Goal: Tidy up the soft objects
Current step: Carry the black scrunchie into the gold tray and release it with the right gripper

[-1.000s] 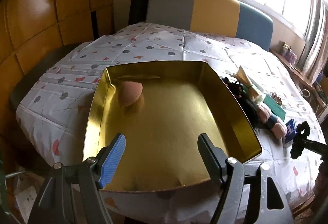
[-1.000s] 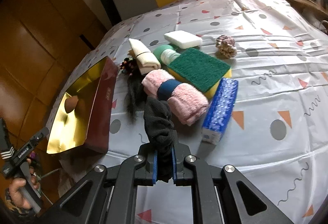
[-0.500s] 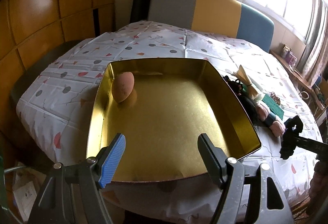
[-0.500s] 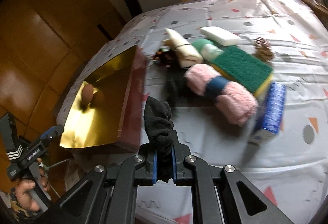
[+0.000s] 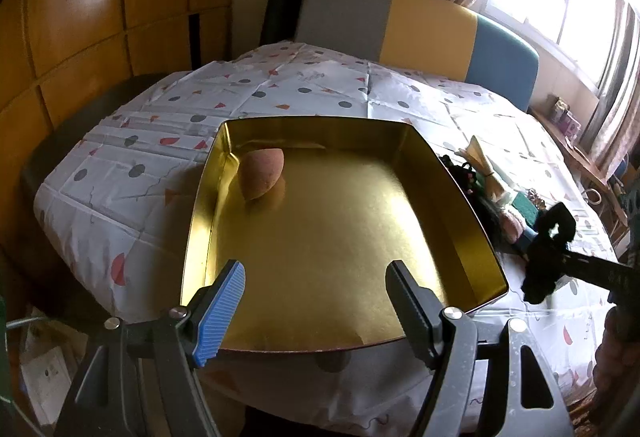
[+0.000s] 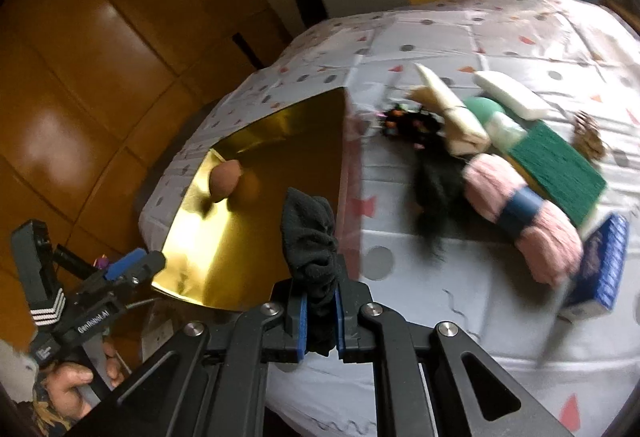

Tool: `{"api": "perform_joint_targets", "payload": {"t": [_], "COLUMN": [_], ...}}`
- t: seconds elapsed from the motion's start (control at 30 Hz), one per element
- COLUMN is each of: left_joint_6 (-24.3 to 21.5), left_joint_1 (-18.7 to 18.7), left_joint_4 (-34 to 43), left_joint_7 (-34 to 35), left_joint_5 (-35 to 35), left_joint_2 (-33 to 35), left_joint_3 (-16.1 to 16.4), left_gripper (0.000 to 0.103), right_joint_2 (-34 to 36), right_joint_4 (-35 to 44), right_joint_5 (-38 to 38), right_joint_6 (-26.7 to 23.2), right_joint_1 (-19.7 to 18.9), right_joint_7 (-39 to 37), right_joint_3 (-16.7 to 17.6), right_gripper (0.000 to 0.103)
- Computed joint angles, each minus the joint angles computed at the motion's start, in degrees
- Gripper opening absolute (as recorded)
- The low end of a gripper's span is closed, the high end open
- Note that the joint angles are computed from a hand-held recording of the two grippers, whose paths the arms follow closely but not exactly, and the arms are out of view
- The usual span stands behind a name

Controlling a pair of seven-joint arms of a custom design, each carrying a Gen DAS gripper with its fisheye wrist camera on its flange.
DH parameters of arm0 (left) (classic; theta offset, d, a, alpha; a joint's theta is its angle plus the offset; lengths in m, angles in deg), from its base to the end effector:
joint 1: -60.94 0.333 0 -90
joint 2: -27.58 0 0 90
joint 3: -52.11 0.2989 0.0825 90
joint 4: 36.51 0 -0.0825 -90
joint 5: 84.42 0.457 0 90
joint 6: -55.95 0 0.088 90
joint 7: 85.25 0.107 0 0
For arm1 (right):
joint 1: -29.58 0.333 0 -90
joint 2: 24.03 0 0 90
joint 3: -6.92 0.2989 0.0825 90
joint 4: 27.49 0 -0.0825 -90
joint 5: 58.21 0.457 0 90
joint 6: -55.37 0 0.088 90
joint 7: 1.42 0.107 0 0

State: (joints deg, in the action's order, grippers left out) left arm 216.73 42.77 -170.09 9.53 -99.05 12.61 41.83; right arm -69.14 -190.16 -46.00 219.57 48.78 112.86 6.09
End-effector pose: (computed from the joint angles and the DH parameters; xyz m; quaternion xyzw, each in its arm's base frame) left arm 0.5143 -0.2683 0.4732 -0.5217 0.7724 -0.3318 0.1455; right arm 0.4092 0.1241 0.4533 -0.5501 0.7333 -0.0913 0.3891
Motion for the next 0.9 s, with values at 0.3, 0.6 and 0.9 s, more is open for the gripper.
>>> {"api": "perform_joint_targets", "payload": {"t": [0.3, 0.6, 0.9], "left_joint_6": [-0.24, -0.9, -1.83], "left_joint_1": [0.93, 2.24, 4.22], "left_joint_4": [0.05, 0.1, 0.81], "left_joint_7": [-1.46, -3.34, -5.96], "left_joint_5": [0.76, 1.11, 2.3], "left_joint_2": [0.37, 0.92, 1.8], "left_joint_3": [0.05, 0.53, 0.5], "left_gripper": [0.074, 0.074, 0.074], "right_joint_2": [13.87, 28.83, 42.49], "right_joint_4": [11.4, 25.89, 39.31], "right_joint_5": [3.48, 10.25, 10.17], "right_joint_6": [-1.99, -7.15, -10.63], "right_joint_1": [3.83, 3.71, -1.39], "right_joint_7": [-5.53, -12.91, -12.56], "right_joint_3": [-2.45, -1.72, 3.04], "right_gripper": [0.01, 0.011, 0.037]}}
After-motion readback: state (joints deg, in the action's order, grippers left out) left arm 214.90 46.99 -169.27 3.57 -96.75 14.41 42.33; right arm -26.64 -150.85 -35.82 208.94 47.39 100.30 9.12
